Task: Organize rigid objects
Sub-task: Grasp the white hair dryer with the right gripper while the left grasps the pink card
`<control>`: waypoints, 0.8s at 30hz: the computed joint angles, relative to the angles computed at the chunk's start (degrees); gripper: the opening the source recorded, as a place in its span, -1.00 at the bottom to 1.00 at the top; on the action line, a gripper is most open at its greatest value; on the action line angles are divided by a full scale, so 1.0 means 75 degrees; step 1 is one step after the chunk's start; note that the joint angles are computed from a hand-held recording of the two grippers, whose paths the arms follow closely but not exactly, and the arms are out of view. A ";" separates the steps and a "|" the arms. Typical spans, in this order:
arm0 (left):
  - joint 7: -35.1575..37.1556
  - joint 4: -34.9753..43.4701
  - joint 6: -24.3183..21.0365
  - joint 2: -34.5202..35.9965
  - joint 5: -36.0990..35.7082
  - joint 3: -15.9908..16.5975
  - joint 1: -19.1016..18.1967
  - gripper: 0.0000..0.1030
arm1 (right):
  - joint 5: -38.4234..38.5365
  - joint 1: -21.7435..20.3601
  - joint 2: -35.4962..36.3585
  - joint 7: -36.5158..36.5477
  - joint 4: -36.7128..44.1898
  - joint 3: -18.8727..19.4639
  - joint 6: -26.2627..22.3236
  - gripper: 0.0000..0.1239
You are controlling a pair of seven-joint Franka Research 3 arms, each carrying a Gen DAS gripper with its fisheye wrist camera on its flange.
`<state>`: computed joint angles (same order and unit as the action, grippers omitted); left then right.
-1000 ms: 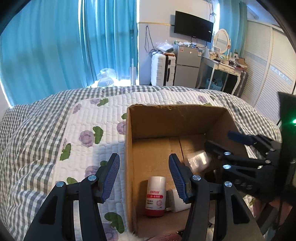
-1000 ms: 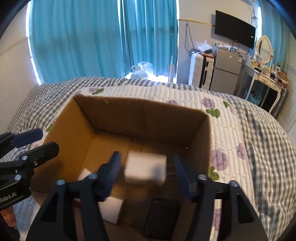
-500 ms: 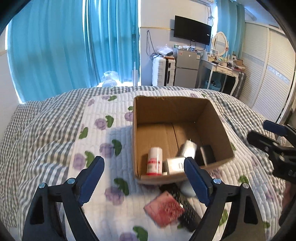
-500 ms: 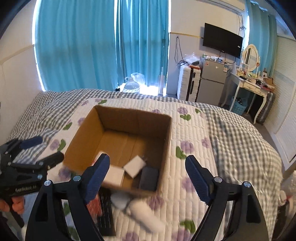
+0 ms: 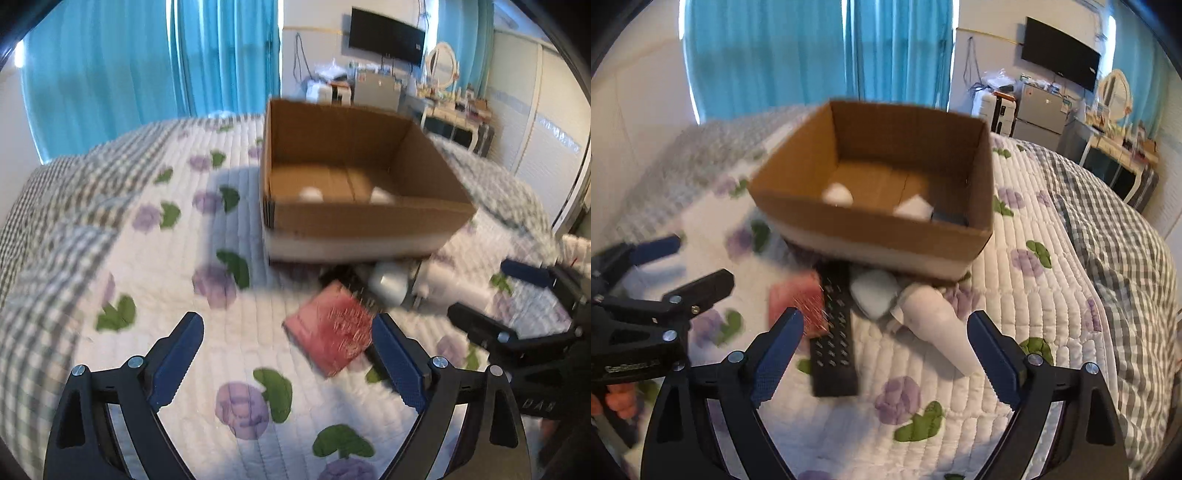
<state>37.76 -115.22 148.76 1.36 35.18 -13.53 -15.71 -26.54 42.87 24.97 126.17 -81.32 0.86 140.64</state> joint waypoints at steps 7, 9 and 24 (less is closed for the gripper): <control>0.0498 0.0042 -0.0254 0.0303 -0.0423 -0.0023 -0.0077 0.82 | 0.0761 -0.0440 0.0309 -0.1046 0.0276 0.0189 -0.0261 0.46; 0.0520 0.0139 -0.0368 0.0378 -0.0475 -0.0026 -0.0119 0.82 | 0.0703 -0.0406 0.0469 -0.1327 0.0583 0.0067 -0.0534 0.46; 0.0826 0.1526 -0.1424 0.1531 -0.1627 -0.0047 -0.0472 0.82 | 0.1365 -0.0444 0.0982 -0.2612 0.1110 -0.0125 -0.1266 -0.34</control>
